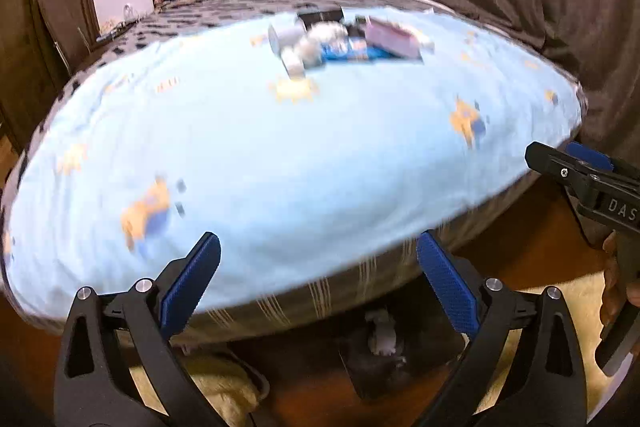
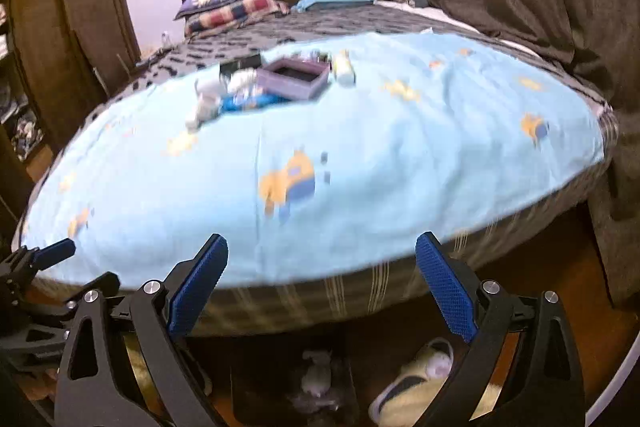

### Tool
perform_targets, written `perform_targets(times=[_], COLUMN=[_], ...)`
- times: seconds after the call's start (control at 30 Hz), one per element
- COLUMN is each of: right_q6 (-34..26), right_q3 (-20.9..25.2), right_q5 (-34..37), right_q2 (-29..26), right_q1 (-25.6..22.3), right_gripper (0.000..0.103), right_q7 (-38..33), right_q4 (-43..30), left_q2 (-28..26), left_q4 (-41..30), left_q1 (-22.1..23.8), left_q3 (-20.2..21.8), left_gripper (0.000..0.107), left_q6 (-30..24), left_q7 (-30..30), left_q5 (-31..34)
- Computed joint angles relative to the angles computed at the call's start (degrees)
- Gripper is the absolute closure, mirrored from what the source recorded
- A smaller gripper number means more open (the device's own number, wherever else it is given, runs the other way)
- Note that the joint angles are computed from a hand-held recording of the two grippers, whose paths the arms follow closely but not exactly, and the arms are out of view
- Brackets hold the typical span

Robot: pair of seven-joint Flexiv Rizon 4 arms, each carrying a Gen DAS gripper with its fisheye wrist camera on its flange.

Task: Collect trash
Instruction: 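Raise both open tools back over the items on the bed, then grasp the white knit sock with the left tool while the right tool grasps the yellow lotion bottle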

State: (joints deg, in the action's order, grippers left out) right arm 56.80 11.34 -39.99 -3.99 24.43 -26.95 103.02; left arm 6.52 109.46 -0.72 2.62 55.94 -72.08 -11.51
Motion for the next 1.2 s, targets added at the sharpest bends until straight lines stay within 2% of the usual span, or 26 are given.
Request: perform_targets(times=[0.37, 0.83, 1.03, 1.1, 1.17, 1.2], right_q6=[-2.2, -8.5, -9.3, -9.4, -9.7, -10.6], right_q3=[-2.9, -8.1, -9.4, -9.8, -9.3, -8.9], right_q5=[2.7, 10.3, 13.0, 13.9, 16.1, 17.4], right_q2=[-7.0, -21.2, -26.1, -27.6, -29.8, -31.0], right_q1=[0.7, 0.7, 0.7, 0.6, 0.0, -0.3], right_gripper=[0.008, 0.008, 0.009, 0.013, 0.028, 0.031], right_q7=[-6.4, -15.4, -18.3, -19.1, -20.7, -21.5], right_q4=[-11.0, -30.4, -38.0, -40.3, -43.9, -46.1], left_q2=[-8.1, -22.3, -27.6, -28.6, -29.7, -30.2], left_q4=[-10.2, -27.3, -34.5, -35.7, -37.1, -37.9], left_q1=[1.8, 2.9, 3.4, 3.6, 3.7, 3.7], left_q3=[-0.5, -1.6, -2.3, -2.7, -3.2, -3.3], left_gripper=[0.012, 0.014, 0.028, 0.036, 0.041, 0.041], left_q6=[0.3, -3.6, -6.1, -6.5, -6.9, -7.3], left_q7=[-0.4, -2.1, -1.5, -1.1, -0.3, 0.0], left_q5=[-0.2, 0.4, -0.4, -1.2, -2.0, -2.2])
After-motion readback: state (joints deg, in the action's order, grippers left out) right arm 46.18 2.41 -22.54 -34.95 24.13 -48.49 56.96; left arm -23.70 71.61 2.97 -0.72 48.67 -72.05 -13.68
